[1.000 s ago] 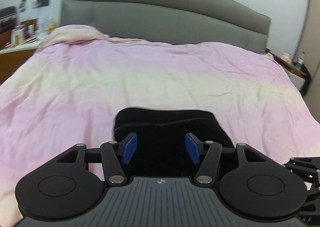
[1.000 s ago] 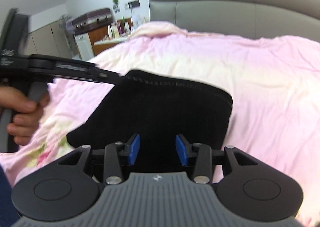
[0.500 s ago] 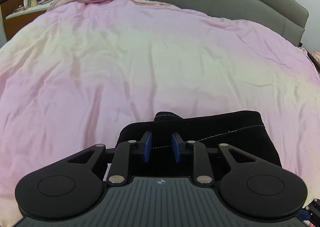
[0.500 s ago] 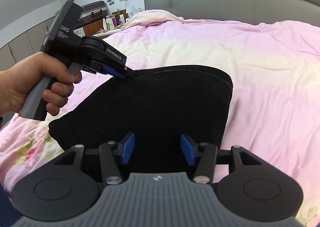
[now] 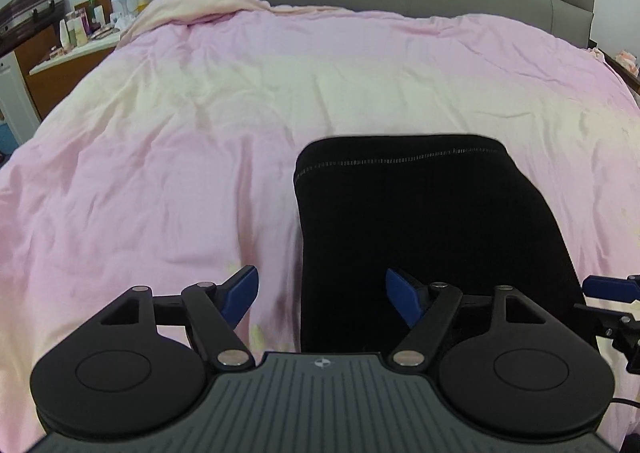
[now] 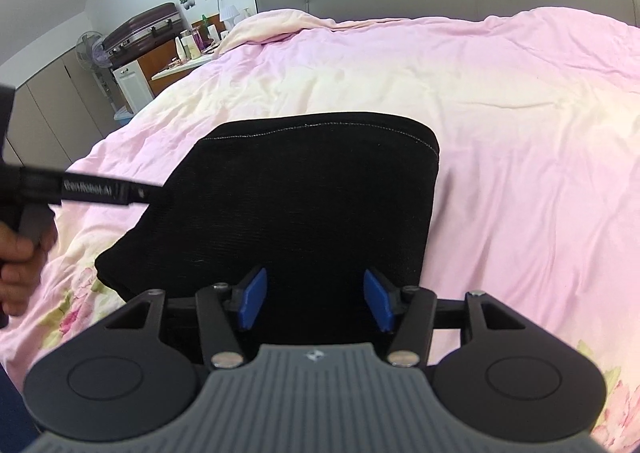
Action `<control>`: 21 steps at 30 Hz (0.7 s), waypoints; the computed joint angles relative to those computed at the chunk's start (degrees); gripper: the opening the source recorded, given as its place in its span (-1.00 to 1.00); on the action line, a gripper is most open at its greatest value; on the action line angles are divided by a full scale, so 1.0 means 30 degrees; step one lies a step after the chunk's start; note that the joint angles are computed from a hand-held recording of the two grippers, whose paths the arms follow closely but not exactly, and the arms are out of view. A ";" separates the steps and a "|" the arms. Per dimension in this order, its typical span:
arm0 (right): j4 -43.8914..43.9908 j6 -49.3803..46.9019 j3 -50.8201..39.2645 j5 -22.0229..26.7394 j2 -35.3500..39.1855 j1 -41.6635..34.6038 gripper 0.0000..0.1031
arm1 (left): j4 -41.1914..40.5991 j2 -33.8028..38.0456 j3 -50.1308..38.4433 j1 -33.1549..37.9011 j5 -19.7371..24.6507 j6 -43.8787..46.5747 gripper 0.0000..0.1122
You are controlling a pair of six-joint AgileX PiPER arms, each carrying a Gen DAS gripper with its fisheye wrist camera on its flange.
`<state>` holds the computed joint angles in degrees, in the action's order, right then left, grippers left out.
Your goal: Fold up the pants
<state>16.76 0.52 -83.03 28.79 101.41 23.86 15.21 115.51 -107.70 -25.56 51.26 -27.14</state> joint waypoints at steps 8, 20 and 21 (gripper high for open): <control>0.0355 -0.0710 -0.0714 0.3280 0.0339 -0.0457 0.32 | -0.3905 -0.0187 0.1279 0.1643 -0.0767 0.1715 0.54; 0.6399 -0.4264 -0.2344 0.2567 0.1392 -0.4004 0.86 | -1.0917 0.0498 0.1181 0.4063 -0.2639 0.5425 0.60; 0.7159 -0.4592 -0.2738 0.2913 0.1893 -0.4361 0.86 | -1.2334 0.1091 0.0634 0.4386 -0.2050 0.6283 0.60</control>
